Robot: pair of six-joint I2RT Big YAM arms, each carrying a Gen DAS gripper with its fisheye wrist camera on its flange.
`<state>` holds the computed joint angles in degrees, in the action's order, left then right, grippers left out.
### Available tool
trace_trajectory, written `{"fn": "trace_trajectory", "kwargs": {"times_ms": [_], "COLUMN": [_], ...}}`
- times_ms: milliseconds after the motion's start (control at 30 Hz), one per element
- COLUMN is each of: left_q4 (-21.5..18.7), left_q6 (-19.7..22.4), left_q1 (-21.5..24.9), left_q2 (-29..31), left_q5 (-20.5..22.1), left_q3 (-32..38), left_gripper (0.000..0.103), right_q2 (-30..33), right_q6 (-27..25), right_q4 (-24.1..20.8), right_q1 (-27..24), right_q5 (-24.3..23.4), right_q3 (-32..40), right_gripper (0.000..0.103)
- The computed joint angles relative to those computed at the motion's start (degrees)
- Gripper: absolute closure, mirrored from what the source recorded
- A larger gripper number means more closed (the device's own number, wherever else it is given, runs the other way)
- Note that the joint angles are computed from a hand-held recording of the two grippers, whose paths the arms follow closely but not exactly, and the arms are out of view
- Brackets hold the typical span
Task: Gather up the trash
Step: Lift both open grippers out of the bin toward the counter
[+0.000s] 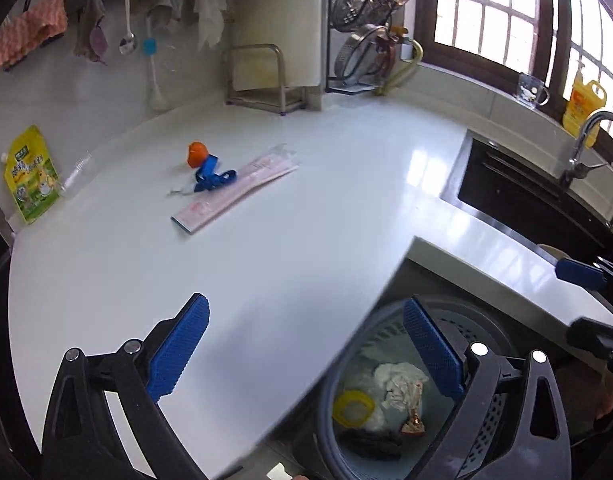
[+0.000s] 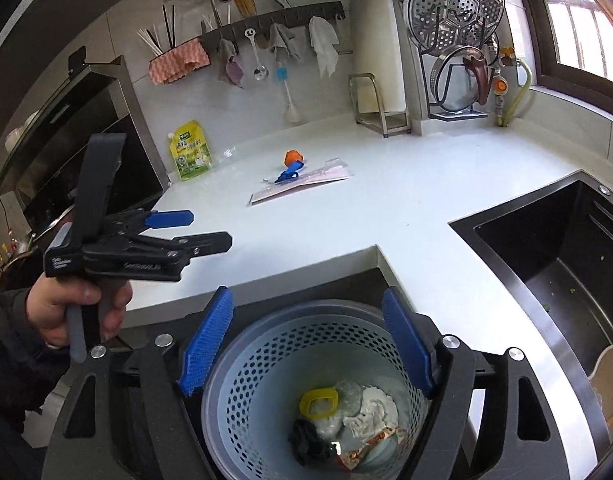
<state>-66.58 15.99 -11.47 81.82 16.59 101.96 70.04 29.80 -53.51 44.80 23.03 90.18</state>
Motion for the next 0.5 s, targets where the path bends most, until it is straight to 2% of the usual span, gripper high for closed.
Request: {"fn": "trace_trajectory", "kwargs": {"times_ms": [200, 500], "left_q4": [1.21, -3.64], "left_q6": [-1.95, -4.88], "left_q1": [1.98, 1.18], "left_q2": [9.65, 24.51], "left_q5": [-1.69, -5.77], "left_q3": [11.06, 29.71], "left_gripper": [0.008, 0.008], "right_q2": [1.75, 4.30], "right_q6": [-0.42, -1.94], "right_q4": [1.46, 3.48], "right_q1": [-1.35, -4.16], "right_q5": [-2.39, -6.31], "right_q3": [1.75, 2.54], "right_gripper": [0.029, 0.029]}}
